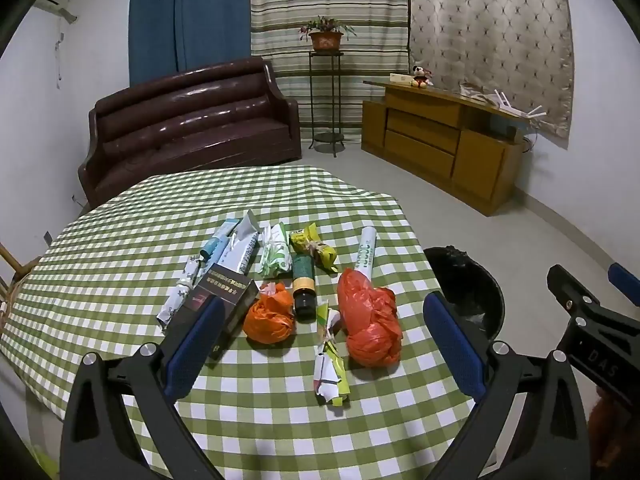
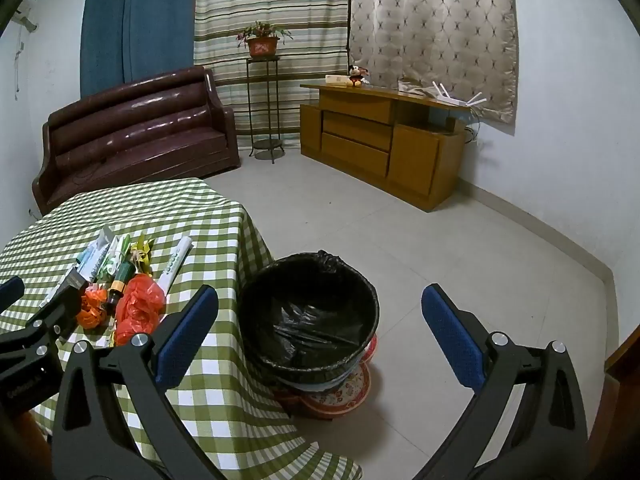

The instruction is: Collect trash

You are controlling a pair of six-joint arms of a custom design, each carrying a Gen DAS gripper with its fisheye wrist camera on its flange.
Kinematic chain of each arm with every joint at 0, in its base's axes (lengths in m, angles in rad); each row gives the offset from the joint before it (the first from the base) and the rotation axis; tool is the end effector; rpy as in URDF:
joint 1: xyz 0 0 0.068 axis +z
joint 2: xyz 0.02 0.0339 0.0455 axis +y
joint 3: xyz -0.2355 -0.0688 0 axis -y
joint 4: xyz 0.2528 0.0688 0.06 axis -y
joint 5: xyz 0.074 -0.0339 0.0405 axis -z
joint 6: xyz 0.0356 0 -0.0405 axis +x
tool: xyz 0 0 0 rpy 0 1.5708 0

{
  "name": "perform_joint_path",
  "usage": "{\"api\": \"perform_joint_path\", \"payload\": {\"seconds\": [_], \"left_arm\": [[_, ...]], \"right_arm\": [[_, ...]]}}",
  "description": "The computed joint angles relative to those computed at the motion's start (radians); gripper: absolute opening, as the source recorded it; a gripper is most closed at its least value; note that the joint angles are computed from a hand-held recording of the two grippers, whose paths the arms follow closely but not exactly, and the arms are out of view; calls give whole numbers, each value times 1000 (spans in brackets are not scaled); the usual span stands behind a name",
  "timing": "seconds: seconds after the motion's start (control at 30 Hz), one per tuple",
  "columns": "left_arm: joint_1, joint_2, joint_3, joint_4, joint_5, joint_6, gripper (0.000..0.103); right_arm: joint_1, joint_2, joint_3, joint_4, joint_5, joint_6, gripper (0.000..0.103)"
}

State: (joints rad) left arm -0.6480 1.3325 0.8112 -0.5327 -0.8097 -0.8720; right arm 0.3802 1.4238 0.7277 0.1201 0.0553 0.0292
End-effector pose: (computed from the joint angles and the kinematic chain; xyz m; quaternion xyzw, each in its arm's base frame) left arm 0.2246 -0.1377 0.1828 -0.1993 0.8718 0.1142 0.4326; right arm 0.2884 0.1132 0.1707 -0.1404 0.8673 0.0732 0.4719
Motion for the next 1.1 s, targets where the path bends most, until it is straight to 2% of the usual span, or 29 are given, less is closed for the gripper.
{"api": "perform_joint_path", "payload": {"seconds": [0.27,0.4,0.47,1.1], "left_arm": [[-27,7,18,-45,-29,-46,96],[-25,0,9,-40,-16,-45,96],[6,1,6,-8,9,-7,96],[15,3,-3,4,13,-4,96]], "right_arm": [[0,-3,-1,0,1,0,99],[-3,-3,-1,-1,-1,0,99],[-3,-2,-1,-2,-3,-1,99],[-6,-2,0,0,-4,-3,99]]}}
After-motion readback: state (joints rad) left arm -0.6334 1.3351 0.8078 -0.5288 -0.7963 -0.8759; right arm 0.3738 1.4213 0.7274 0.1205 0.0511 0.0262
